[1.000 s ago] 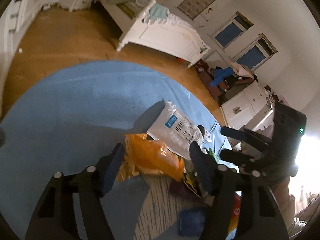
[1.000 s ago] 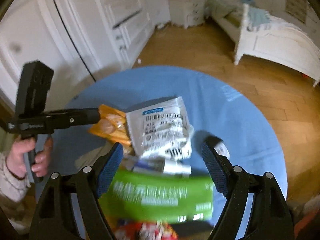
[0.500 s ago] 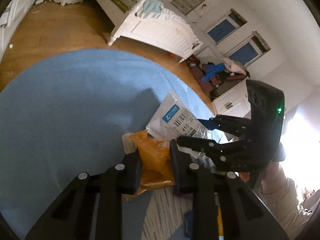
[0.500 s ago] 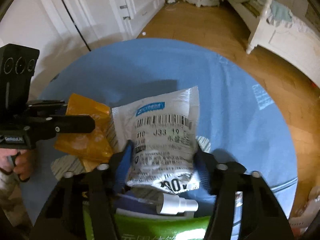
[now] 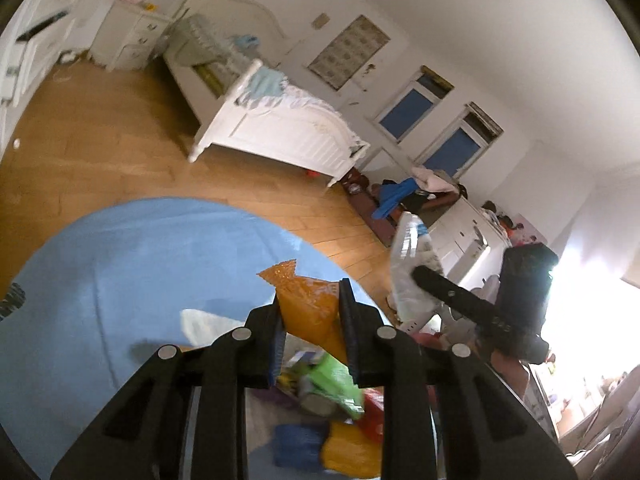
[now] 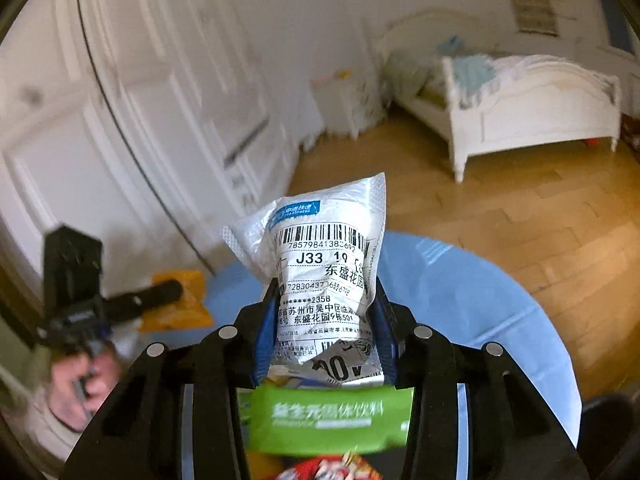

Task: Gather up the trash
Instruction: 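Carry both bags over the bin and open both tools to drop them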

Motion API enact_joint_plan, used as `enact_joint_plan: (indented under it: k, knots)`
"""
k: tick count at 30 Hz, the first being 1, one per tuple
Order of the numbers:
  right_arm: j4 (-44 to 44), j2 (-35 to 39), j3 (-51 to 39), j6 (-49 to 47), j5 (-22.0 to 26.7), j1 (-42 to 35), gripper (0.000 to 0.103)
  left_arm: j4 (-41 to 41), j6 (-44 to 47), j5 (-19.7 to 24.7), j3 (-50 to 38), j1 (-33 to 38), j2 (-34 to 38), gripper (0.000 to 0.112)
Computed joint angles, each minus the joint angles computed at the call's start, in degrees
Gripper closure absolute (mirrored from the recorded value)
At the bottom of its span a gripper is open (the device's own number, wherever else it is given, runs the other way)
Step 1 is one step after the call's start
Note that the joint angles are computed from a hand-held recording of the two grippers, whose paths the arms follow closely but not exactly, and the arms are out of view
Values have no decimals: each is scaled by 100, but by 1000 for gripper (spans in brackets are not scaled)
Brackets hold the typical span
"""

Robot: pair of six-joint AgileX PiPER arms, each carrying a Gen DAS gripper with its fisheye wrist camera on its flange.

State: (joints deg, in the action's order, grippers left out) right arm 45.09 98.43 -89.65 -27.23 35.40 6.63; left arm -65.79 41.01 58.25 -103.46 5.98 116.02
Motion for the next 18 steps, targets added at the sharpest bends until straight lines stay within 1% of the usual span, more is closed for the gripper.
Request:
enact_joint_plan:
  k: [4,7,8,9,13,15,18]
  knots:
    - [1249,-1142,1574,-1091,-475,-528,61,-94,104,-110,212,-342,-305,88]
    - [2071,-1744,2430,-1778,-513,-1011,61,-79,55,-192,295,-680,-423,88]
    - [2386,-1972,2751,-2039,-353,-1349,61,-68,27,-201,302,-793,-436,88]
    - [2618,-2071,2954,-2240,-297,-1520,61,-58,4,-219,321,-919,-445,88]
    - [3402,-2705,4017,-2981,193,-2537,61,38,-110,-391,364,-1599,-412,88]
    - [3627,-2884,4441,-3307,586,-3209,61,71,-115,-511,406,-1888,-388,88]
    - [3744,-2956,4955,-3782,1411,-4496,61,318,-374,-664,172,-2492,-168,88]
